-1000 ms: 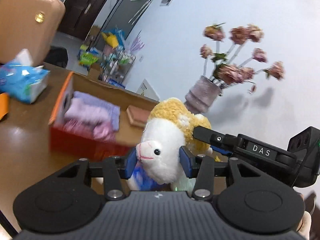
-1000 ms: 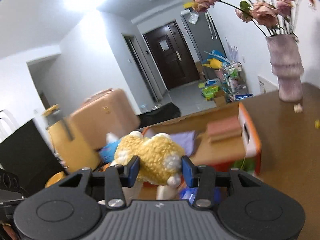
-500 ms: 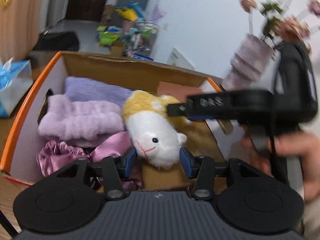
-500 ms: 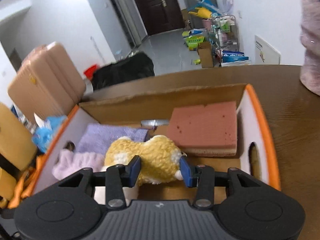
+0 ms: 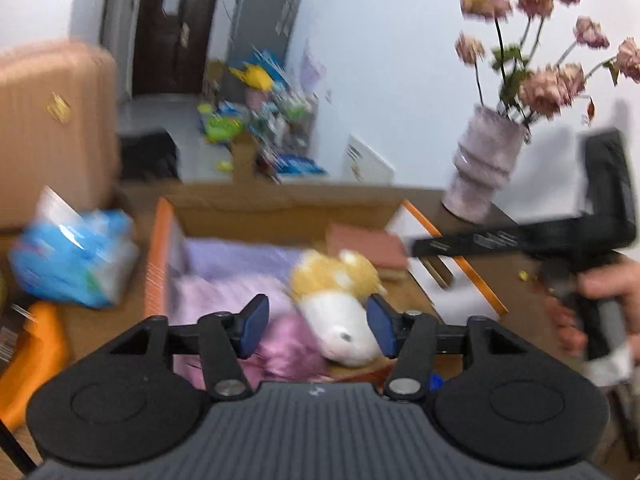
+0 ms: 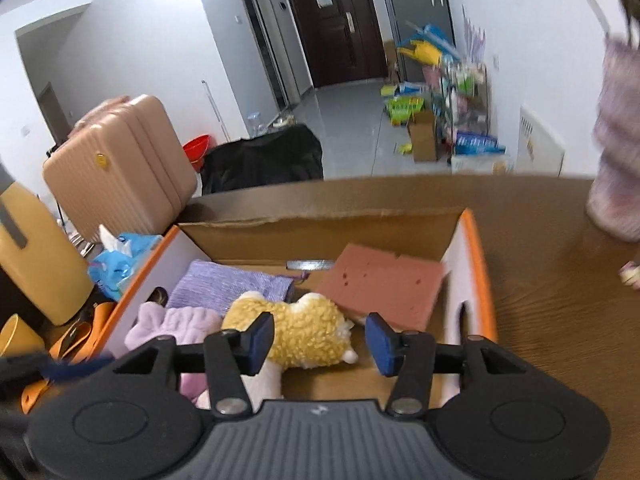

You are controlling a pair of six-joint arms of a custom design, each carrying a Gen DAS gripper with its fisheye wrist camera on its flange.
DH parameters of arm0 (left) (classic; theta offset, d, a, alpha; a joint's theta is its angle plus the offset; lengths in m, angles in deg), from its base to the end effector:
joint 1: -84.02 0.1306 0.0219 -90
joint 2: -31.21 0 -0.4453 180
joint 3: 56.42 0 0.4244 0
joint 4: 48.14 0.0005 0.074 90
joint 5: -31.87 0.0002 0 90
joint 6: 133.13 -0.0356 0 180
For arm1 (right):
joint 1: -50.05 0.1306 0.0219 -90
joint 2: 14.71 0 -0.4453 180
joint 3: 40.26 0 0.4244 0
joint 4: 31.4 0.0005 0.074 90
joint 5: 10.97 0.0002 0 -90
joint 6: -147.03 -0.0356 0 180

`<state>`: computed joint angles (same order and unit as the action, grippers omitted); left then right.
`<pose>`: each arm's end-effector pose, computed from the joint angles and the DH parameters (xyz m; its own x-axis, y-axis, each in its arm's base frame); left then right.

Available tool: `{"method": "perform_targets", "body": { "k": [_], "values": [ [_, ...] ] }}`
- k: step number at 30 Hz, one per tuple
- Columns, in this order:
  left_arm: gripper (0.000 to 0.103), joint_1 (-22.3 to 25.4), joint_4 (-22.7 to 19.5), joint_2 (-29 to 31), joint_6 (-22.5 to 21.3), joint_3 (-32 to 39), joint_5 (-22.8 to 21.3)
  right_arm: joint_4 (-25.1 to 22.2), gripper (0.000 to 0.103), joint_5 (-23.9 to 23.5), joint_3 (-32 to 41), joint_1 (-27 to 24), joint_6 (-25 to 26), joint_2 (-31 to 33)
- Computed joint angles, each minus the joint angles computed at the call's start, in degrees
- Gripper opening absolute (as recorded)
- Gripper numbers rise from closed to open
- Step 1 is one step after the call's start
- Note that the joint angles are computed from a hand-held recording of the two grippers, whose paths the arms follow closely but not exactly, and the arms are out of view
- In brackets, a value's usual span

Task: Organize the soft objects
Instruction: 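Withdraw both grippers toward the light blue fluffy plush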

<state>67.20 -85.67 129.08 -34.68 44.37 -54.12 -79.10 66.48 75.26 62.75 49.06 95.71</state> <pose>0.5703 -0.1755 0.5310 -0.5883 0.0247 -0.8083 0.2601 0.9522 -0.1602 0.6617 0.1565 0.5119 -0.7053 -0.0202 -0.7086 -0.2755 0.9288 0.2477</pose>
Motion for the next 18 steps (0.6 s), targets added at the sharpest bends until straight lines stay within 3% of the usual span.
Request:
{"method": "perform_targets", "body": {
  "k": [5,11,15,18],
  "values": [
    [0.065,0.6,-0.4,-5.3,-2.0,-1.4,-8.3,1.4,0.058,3.6,-5.4,-0.7,3.3,-8.2],
    [0.073,-0.2,-0.4,-11.8,-1.3,-5.3,-11.2,4.0,0.06,5.2,-12.9,-1.1,3.7,-17.9],
    [0.079,-2.3,2.1,-18.6,-1.1,-12.8,-14.4,8.2,0.06,6.8,-20.4,0.0,3.4,-25.1],
    [0.082,-5.1,5.8,-25.7,-1.8,-21.3,-16.4,14.0,0.064,8.4,-29.6,2.3,3.3,-32.5]
  ]
}}
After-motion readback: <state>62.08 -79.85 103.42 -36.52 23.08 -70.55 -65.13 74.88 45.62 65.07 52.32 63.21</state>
